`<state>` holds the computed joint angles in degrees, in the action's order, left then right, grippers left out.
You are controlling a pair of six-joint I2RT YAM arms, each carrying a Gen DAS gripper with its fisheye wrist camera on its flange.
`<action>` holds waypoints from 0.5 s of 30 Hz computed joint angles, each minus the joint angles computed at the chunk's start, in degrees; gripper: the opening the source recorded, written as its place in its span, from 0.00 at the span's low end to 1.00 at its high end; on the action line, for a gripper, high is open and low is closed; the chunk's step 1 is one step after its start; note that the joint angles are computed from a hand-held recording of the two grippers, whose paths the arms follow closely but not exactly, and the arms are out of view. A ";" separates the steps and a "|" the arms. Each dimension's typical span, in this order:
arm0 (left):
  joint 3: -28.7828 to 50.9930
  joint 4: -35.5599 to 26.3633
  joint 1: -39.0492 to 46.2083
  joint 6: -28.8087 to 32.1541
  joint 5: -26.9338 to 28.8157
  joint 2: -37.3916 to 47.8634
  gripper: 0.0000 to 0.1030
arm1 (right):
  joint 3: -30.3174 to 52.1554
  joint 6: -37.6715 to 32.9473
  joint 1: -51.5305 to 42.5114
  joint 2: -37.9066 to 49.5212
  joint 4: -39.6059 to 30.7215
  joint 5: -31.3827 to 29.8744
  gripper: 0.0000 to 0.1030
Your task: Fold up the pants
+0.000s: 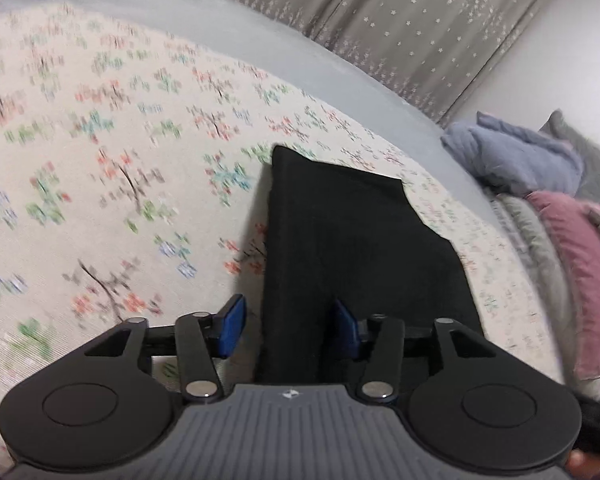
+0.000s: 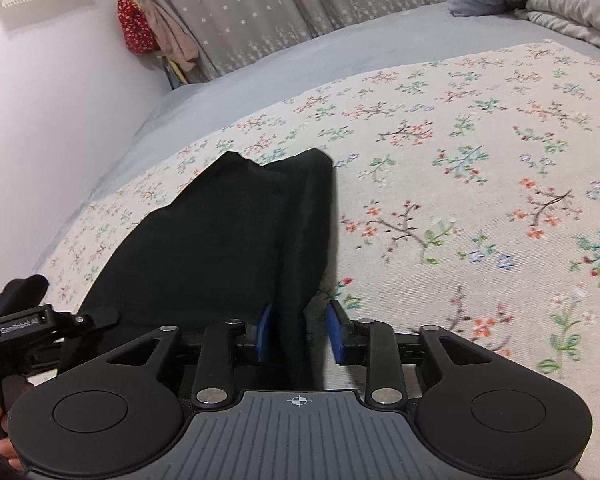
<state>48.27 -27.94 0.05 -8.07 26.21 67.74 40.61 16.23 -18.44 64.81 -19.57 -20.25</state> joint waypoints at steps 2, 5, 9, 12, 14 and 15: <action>0.39 -0.79 -1.57 1.98 -4.34 -1.27 0.59 | 0.20 -0.75 -0.02 -0.76 -1.13 1.67 0.42; 0.28 -1.05 -3.26 3.49 -8.95 -2.99 0.59 | 0.47 -0.03 -0.90 -1.77 -2.56 2.15 0.44; 1.19 -1.95 -4.08 3.34 -13.63 -4.59 0.59 | 1.03 -0.19 0.13 -4.40 -5.59 6.09 0.44; 1.90 -3.23 -5.49 4.96 -16.84 -7.16 0.59 | 2.11 -1.33 1.61 -6.47 -8.52 9.21 0.44; 2.12 -4.45 -6.54 5.95 -18.68 -9.49 0.59 | 2.54 -1.47 1.82 -8.13 -9.86 9.97 0.44; 2.27 -5.17 -7.24 6.31 -19.87 -10.61 0.59 | 2.90 -1.41 2.16 -9.01 -10.60 10.88 0.44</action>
<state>50.54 -33.11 -7.20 -1.76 6.34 57.13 43.51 14.82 -16.27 55.80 -30.17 -9.37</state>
